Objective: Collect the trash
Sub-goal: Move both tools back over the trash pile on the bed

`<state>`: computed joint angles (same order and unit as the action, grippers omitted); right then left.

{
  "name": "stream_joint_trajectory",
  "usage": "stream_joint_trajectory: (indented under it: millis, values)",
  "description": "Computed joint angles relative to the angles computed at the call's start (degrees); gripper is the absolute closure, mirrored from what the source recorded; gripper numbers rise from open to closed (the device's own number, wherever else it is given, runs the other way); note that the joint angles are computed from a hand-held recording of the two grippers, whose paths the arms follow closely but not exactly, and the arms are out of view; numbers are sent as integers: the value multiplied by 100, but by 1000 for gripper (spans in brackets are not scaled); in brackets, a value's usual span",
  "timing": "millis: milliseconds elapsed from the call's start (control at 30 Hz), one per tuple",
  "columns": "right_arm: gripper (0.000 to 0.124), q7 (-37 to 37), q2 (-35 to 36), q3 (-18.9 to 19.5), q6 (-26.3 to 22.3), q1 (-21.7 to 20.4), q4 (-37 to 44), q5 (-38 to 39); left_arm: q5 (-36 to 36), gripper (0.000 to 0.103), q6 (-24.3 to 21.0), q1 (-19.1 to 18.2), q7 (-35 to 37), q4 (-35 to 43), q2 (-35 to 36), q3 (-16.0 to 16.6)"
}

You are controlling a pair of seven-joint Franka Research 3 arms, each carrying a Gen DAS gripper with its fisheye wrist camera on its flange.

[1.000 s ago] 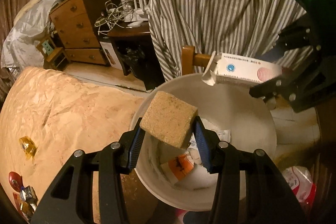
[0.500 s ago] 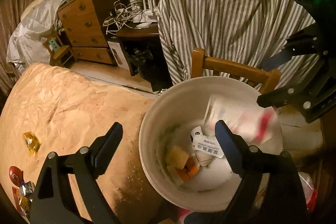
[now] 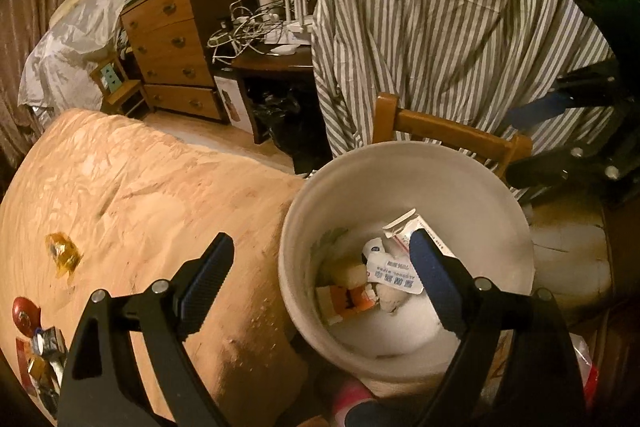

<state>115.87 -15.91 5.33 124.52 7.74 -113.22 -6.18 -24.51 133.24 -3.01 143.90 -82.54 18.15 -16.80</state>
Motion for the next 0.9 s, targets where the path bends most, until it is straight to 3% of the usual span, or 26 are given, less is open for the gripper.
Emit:
stream_joint_trajectory:
  millis: [167, 333, 467, 600, 700, 900]
  values:
    - [44, 643, -210, 360, 445, -53, -260, -735, -155, 17, 89, 127, 51, -163, -122, 35]
    - [35, 1870, -482, 993, 1427, -243, -643, -2269, -604, 17, 262, 418, 279, -465, -292, 169]
    - [33, 2862, -238, 1432, 2058, -309, -603, -3360, -710, 17, 457, 675, 98, -467, -203, 374]
    - [32, 3510, 290, 1536, 2423, -87, -301, -3938, -728, 17, 818, 998, -207, -448, -106, 543]
    - [32, 3748, 839, 1518, 2635, 156, 60, -4168, -383, 17, 1212, 1219, -1177, -163, 222, 848]
    - [32, 3728, 2018, 1292, 2871, 741, 931, -4116, 609, 17, 1308, 1477, -3530, 883, 1175, 1571]
